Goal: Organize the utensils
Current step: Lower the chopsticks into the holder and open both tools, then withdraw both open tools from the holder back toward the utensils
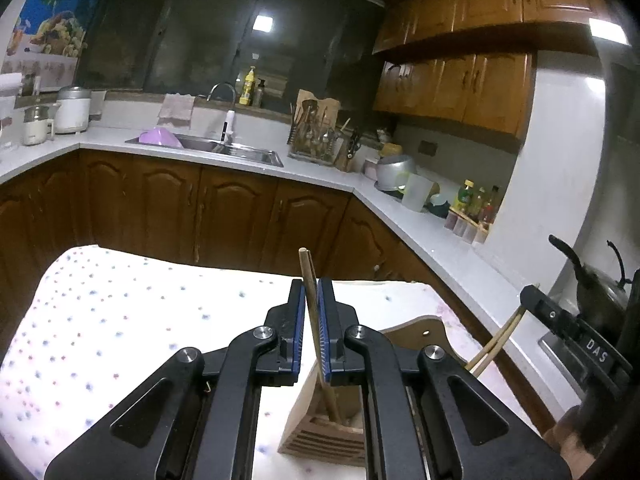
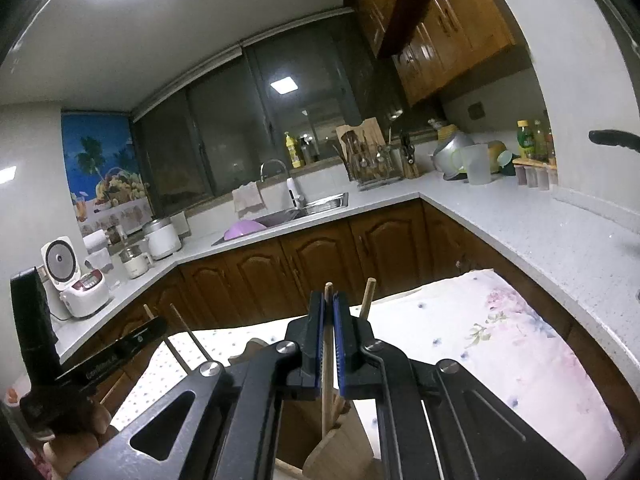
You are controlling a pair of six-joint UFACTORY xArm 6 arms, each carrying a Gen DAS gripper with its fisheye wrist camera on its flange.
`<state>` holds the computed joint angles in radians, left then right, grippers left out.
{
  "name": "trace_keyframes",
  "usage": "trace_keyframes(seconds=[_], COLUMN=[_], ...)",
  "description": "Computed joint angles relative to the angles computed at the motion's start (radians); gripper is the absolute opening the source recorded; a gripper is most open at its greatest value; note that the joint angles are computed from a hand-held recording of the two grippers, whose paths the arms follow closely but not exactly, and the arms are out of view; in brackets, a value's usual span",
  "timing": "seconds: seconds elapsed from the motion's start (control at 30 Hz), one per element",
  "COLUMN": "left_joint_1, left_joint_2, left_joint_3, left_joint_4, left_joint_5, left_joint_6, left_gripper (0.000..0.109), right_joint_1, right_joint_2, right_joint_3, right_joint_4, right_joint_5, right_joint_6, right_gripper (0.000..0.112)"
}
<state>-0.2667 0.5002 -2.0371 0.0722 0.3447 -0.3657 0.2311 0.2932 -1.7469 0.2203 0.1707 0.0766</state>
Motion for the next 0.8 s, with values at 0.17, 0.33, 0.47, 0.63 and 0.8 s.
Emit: trace_keyframes(seconds=[0.17, 0.33, 0.47, 0.63, 0.8], left_joint_1=[-0.002, -0.003, -0.006, -0.008, -0.008], left_joint_2=[0.006, 0.010, -0.006, -0.072, -0.162], left_joint_3=[-0.022, -0.044, -0.034, 0.055, 0.175], left_joint_4=[-0.006, -0.008, -0.005, 0.070, 0.129], left_joint_5=[0.029, 0.064, 0.086, 0.057, 0.030], left_joint_6=[0.012, 0.025, 0.035, -0.034, -0.084], left_gripper=[0.006, 0.006, 0.016, 0.056, 0.078], right_joint_1=[-0.004, -0.007, -0.006, 0.008, 0.022], right_joint_2=[0.009, 0.015, 0.001, -0.049, -0.102], right_joint_3=[-0.023, -0.040, -0.025, 0.035, 0.086], right_joint_4=[0.015, 0.042, 0.078, 0.169, 0.249], right_joint_5=[0.031, 0.063, 0.066, 0.011, -0.011], right_joint_6=[-0.012, -0.031, -0.046, -0.121, -0.196], right_gripper=[0.005, 0.010, 0.015, 0.051, 0.071])
